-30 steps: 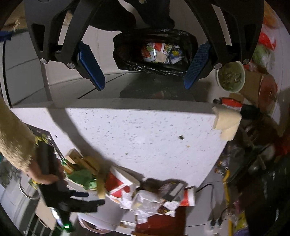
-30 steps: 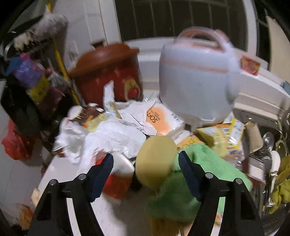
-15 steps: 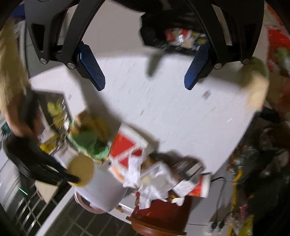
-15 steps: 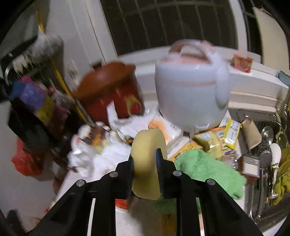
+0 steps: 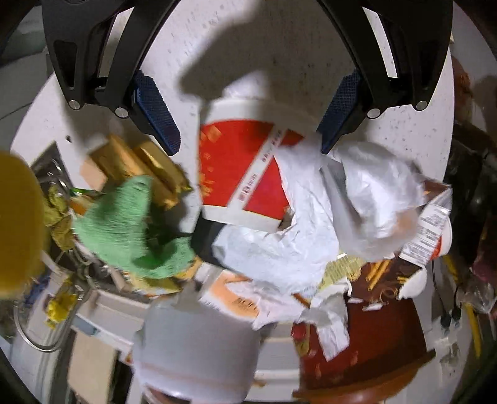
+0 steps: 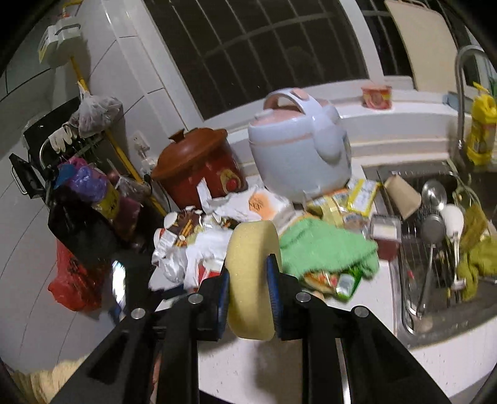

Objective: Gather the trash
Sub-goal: 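Grasp the clear plastic box holding tissue with the left tool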

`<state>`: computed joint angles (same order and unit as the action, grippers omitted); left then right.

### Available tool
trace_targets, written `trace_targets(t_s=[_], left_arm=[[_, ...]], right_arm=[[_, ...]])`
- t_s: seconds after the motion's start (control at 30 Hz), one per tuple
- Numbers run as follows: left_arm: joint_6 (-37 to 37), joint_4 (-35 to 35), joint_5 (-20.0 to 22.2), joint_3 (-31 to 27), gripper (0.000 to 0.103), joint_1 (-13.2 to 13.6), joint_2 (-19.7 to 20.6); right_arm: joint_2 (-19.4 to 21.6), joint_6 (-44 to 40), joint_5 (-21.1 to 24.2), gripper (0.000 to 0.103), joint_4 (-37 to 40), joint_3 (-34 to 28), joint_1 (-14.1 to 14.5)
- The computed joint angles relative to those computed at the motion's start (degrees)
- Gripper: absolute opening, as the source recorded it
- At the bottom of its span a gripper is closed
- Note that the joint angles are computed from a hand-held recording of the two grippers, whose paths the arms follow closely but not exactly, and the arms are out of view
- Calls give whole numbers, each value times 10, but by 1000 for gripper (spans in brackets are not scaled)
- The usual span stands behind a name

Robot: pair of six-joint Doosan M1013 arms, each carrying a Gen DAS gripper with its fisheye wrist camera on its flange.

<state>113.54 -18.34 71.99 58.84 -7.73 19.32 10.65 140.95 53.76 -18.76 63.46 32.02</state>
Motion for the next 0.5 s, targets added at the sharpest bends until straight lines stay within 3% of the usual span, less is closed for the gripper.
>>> trace_targets(t_s=[0.17, 0.23, 0.37, 0.43, 0.5], left_arm=[[-2, 5, 1, -12, 84, -4, 12], [13, -25, 14, -10, 71, 2, 9], [60, -90, 45, 4, 60, 19, -8], [67, -134, 77, 5, 29, 34, -12], [62, -180, 107, 5, 27, 51, -15]], right_arm=[[-8, 13, -14, 22, 9, 19, -1], [-9, 15, -18, 22, 12, 22, -1], [-11, 16, -33, 22, 17, 26, 1], [-12, 17, -41, 22, 22, 27, 2], [-12, 18, -51, 22, 26, 29, 3]])
